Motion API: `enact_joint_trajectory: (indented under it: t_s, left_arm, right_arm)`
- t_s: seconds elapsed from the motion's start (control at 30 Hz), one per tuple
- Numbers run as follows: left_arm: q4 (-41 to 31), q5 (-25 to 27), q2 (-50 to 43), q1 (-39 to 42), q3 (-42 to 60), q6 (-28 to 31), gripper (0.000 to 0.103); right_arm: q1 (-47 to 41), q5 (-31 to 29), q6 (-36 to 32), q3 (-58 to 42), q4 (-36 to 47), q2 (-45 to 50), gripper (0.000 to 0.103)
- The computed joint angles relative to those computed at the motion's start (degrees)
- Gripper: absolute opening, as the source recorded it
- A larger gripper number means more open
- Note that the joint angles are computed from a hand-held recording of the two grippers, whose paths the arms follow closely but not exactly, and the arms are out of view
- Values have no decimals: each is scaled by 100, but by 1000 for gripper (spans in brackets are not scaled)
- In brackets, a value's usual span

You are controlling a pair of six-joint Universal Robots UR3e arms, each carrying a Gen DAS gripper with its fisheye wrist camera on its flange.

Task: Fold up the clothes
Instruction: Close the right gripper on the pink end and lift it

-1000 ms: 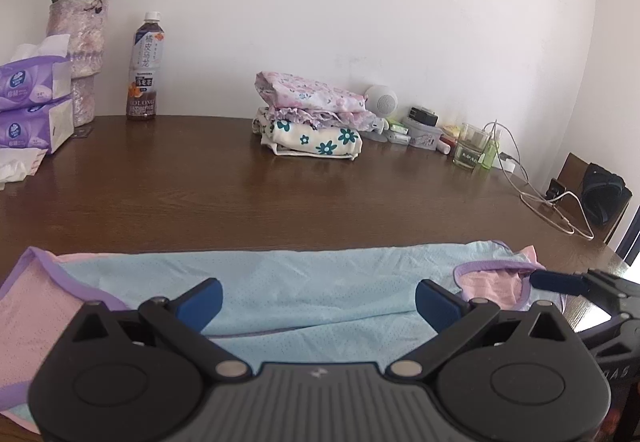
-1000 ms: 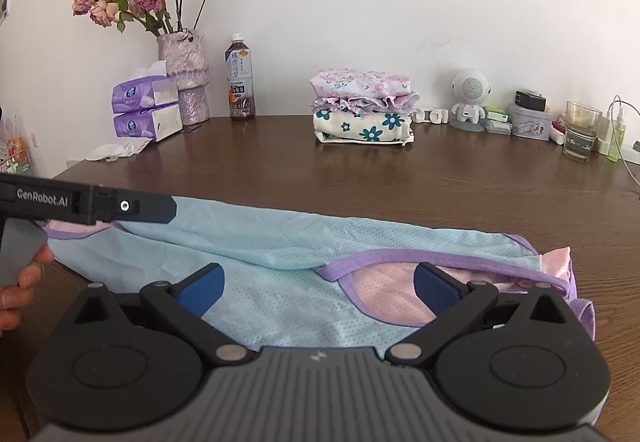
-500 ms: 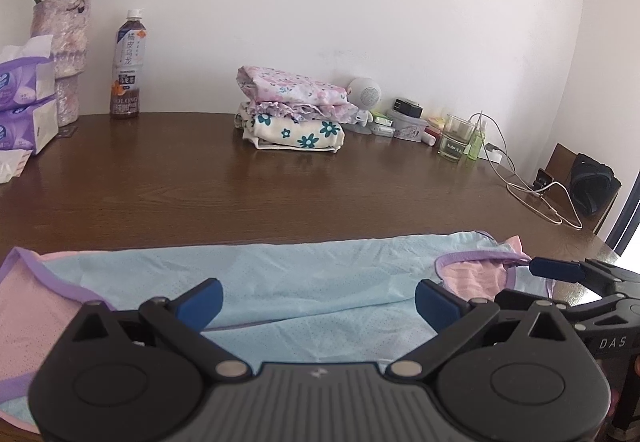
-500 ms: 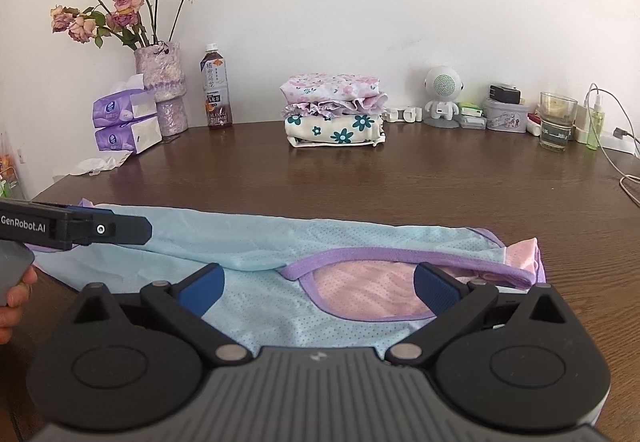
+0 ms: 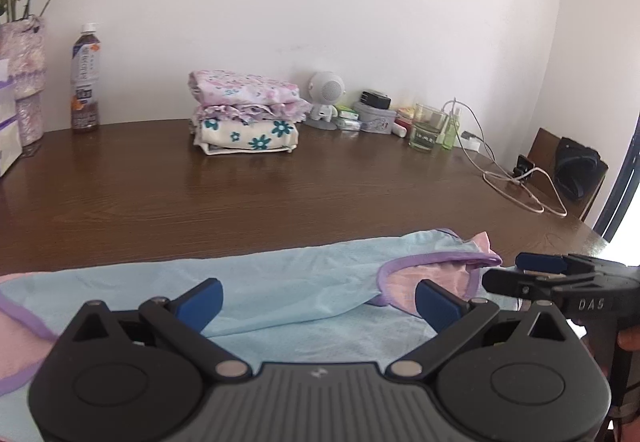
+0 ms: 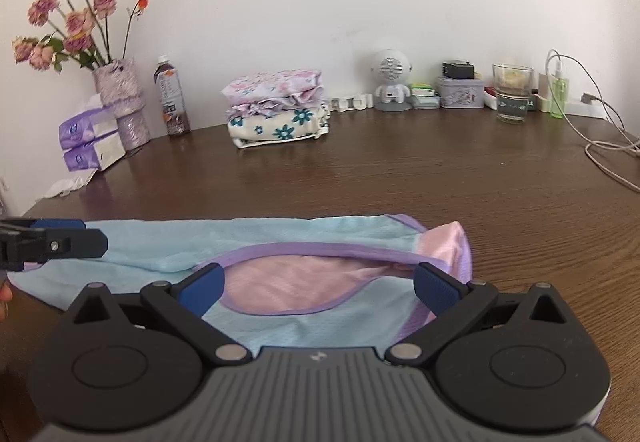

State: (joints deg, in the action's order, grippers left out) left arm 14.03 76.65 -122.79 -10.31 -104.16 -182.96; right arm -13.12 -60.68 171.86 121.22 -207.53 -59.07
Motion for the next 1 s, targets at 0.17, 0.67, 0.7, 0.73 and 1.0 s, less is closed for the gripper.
enact_joint_trajectory:
  t_s: [0.17,0.67,0.7,0.73,1.0]
  left_arm:
    - [-380,194,-392,-405,794,199,101]
    - [-2880,495,-2624,-1692,5212,1370,68]
    - [-2941,545,-2724,-1750,5346,1491,68]
    - [-3008,596,-2829,-1808,5489,1611,68]
    - [-3570,964,-3547,-1935,6735,1638,68]
  right_arm:
    - [-468,327,39,-183,282,51,99]
    - [-1503,1478,611,-1519,1822,777,53]
    - [-1499,1507,615,-1627,1911,846,51]
    - [-1494,1535,619,-1733,1998,914,50]
    - [-1560,1810,681,-1835,1959,1177,39]
